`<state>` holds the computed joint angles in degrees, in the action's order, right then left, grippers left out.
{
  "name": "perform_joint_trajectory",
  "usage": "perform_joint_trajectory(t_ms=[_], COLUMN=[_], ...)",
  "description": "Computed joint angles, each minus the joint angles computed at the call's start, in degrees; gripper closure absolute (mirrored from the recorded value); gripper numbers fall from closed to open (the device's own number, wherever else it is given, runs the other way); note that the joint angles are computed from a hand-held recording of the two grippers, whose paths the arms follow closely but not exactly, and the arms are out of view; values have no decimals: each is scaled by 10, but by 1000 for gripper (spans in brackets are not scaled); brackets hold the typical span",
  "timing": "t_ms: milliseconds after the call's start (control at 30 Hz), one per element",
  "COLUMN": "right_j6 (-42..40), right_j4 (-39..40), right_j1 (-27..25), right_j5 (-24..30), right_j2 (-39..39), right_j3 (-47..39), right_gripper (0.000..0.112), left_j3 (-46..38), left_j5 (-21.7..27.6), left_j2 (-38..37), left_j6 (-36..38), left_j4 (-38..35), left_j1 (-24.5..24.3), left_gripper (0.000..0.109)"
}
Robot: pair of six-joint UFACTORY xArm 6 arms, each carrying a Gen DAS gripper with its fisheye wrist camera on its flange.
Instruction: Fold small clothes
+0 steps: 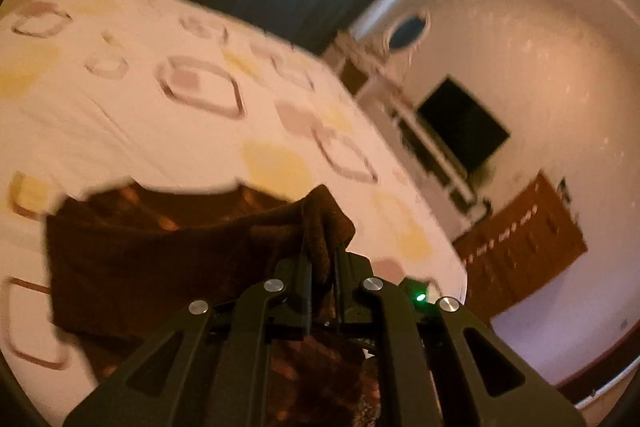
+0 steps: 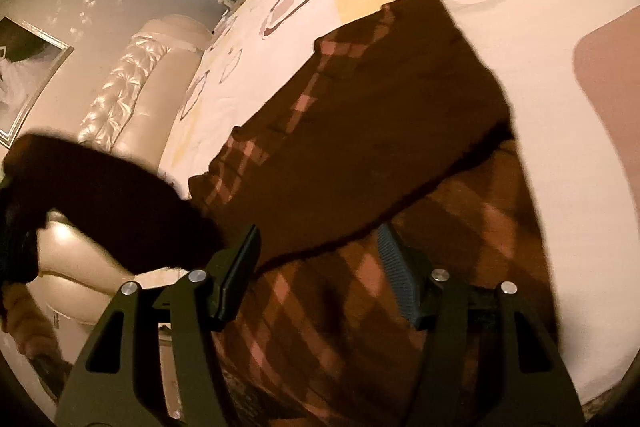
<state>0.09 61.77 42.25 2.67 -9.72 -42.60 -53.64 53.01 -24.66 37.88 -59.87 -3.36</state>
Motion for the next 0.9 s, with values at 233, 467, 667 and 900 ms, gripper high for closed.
perform_joint_trajectory(t_ms=[233, 467, 667, 900], right_j6=[-16, -28, -146, -78], right_j4=[32, 51, 173, 126], right_j1=[-30, -42, -40, -43], right_j5=[18, 17, 38, 6], right_j2=[-44, -74, -64, -50], right_j3=[49, 75, 44, 35], right_gripper=[52, 52, 52, 52], left_j3=[4, 71, 157, 235], left_j5=[-143, -218, -246, -270], left_j2=[132, 106, -16, -56], left_j6=[-80, -91, -40, -50], left_j4=[64, 89, 69, 107], left_j1=[-156, -180, -124, -3], left_gripper=[100, 53, 31, 30])
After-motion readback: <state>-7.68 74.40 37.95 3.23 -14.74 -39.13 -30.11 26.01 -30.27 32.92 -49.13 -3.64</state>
